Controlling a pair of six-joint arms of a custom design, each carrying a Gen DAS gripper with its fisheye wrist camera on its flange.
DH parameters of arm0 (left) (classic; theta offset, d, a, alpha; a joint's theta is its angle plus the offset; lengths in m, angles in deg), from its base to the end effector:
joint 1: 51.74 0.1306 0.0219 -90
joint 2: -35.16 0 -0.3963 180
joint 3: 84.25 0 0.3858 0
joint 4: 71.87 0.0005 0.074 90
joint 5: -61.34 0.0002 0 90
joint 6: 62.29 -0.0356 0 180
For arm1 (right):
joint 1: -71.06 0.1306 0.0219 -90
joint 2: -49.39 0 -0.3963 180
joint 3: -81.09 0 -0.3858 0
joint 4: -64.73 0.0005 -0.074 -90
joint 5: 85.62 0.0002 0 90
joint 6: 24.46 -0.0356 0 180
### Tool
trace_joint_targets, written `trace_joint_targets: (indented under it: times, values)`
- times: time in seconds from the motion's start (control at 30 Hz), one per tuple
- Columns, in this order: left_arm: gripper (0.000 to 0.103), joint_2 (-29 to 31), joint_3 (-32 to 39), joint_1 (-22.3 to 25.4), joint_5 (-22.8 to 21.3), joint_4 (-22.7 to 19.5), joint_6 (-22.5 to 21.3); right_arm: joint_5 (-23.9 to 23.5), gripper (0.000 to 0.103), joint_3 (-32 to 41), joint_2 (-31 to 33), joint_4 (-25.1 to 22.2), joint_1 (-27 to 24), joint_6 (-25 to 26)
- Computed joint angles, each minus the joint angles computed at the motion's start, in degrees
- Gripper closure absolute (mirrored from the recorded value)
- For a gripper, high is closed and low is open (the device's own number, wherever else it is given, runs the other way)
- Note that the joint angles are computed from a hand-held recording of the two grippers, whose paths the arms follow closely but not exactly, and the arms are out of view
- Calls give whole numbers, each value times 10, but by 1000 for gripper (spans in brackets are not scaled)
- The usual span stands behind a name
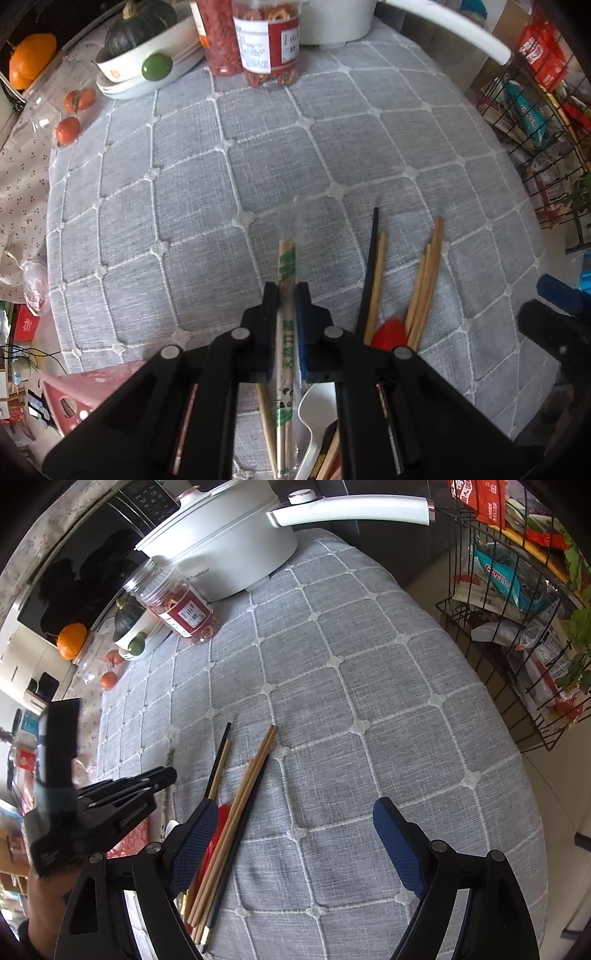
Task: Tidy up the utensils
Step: 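Grasp the paper-wrapped chopsticks with the left tool, then grasp a wooden chopstick with the right tool while the left tool lifts the wrapped chopsticks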
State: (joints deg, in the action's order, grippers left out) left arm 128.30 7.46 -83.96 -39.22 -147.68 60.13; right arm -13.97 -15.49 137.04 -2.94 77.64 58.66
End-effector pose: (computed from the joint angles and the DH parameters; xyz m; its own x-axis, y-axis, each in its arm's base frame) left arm 0.3866 -0.2365 0.4103 -0.9592 -0.0185 -0.2823 -0.0288 0.9991 0.0325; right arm 0.4197 0.0592 0.3956 -0.9621 0.0035 -0.2726 -0.0913 0.9380 0.3343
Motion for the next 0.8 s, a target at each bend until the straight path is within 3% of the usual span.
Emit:
trace_joint_targets:
  times: [0.2, 0.43, 0.57, 0.67, 0.8]
  values:
    - [92, -99, -9, -38, -36, -2, 15, -1, 16, -2, 3, 2, 11, -16]
    - [97, -179, -56, -52, -76, 57, 15, 0, 16, -6, 3, 3, 21, -18]
    - [97, -215, -92, -73, -99, 96, 45, -13, 17, -8, 9, 6, 22, -12]
    - [97, -246, -129, -77, -105, 137, 69, -33, 31, -9, 19, 9, 13, -13]
    - [97, -260, -144, -77, -97, 148, 68, -67, 55, -10, 38, 11, 3, -20]
